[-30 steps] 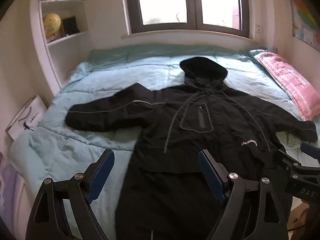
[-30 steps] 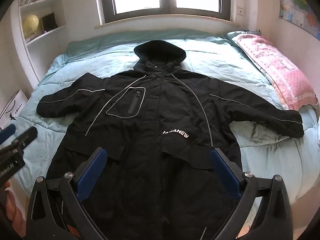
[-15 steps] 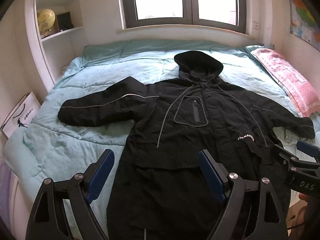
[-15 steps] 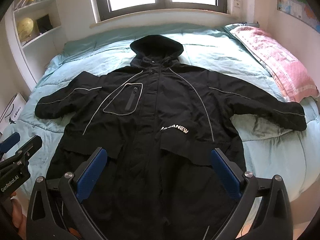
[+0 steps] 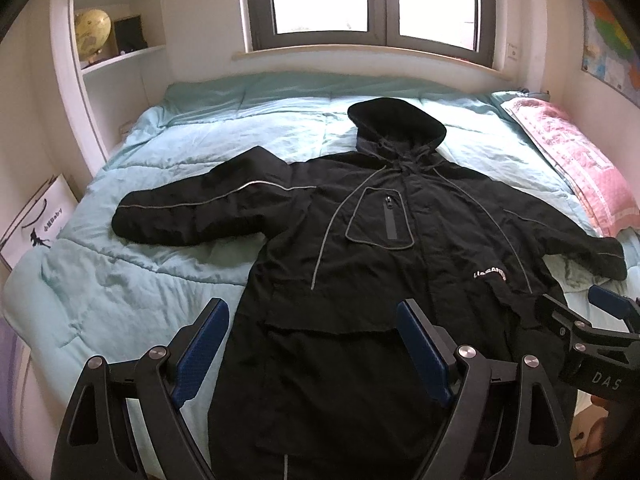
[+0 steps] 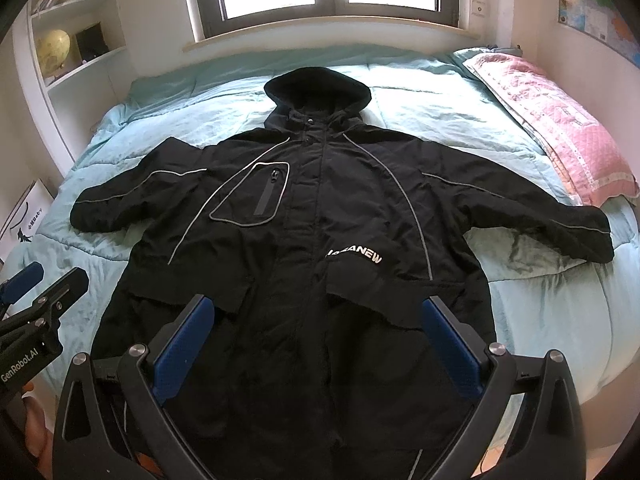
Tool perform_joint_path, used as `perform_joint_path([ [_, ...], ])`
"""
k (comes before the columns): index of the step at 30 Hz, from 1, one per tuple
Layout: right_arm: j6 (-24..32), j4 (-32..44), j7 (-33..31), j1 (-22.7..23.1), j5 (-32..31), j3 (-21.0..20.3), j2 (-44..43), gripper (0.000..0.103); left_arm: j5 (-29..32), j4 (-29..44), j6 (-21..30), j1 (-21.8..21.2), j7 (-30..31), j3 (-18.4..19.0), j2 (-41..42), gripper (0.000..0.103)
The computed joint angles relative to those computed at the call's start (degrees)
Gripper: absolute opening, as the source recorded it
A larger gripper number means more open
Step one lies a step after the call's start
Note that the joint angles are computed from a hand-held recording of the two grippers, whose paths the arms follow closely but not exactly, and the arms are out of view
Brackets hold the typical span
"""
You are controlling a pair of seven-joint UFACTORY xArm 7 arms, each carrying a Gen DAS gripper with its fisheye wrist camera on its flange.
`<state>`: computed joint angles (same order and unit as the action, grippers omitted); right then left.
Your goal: Fold large clothes
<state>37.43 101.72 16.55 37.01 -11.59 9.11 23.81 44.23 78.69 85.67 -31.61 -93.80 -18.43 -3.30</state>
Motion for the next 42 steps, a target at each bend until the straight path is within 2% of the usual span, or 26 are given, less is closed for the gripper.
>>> perform_joint_path([
  [13,2.65,3.40,-1.58,1.20,-0.08,0.06,2.38,0.103,-2.10,-2.16,-2.96,1.36,0.38,0.60,-1.22,0.087],
  [18,0.49,2.41,0.08,2.95,-3.25,-1.14,1.62,0.103,-2.15,-2.89,-3.49,1.88,0.27,0.23,-1.71,0.087],
  [30,2.13,2.69,-0.78,0.33,2.74,0.47,2.23,0.103,-2.66,-3.42,-4.07,2.37,0.20,-0.06,-2.09,0.087],
  [36,2.05,3.34,-1.37,1.52,1.06,0.19,2.55,0.103,-2.62,-4.80,-5.90,2.81,0.11,0.05,-2.86,0.087],
  [42,-0.30,4.95,-0.25,3.51,-1.91,-0.69,3.43,0.103,-2.75,-7.58,-7.39,4.10,-0.37,0.07,-5.40,0.087],
])
